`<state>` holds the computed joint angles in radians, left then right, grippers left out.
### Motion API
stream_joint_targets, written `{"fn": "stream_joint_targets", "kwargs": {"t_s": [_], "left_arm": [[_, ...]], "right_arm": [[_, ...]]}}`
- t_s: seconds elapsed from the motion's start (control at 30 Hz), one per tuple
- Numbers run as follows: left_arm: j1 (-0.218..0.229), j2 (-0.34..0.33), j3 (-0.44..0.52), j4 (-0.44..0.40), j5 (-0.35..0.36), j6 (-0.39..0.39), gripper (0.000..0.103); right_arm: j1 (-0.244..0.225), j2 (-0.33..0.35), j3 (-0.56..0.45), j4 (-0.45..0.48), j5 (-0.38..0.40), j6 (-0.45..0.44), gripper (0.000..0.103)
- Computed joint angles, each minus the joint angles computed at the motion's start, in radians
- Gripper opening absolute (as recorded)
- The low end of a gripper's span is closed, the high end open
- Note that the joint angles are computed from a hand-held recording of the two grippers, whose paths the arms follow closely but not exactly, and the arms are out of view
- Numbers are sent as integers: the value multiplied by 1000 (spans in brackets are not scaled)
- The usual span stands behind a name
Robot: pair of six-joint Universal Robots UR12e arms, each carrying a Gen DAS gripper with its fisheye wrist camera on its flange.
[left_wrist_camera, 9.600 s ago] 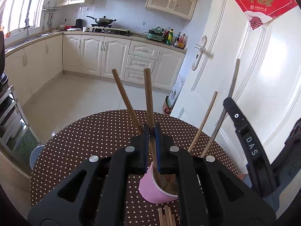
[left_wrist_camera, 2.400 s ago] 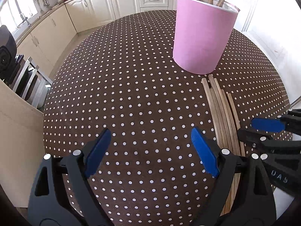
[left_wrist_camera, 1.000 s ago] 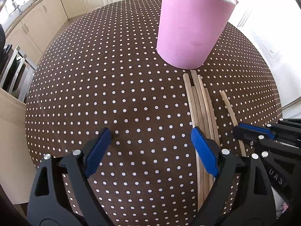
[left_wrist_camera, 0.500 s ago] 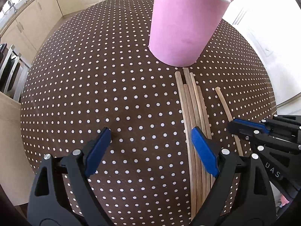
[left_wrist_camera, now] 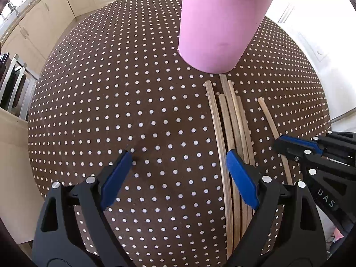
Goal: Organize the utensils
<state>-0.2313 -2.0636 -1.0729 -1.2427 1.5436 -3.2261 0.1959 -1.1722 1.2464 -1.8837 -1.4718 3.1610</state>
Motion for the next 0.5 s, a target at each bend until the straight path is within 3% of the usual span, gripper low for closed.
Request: {"fn": "stream_joint_targets", "kwargs": {"t_s": [0.3,0.5], "left_arm": [[-15,16,-20,-1,44,55,85],[-10,9,9,-73,-7,50,73]], "right_arm": [[2,-2,6,-9,-4,-6,4],[2,-3,6,-8,-6,-1,4]]}}
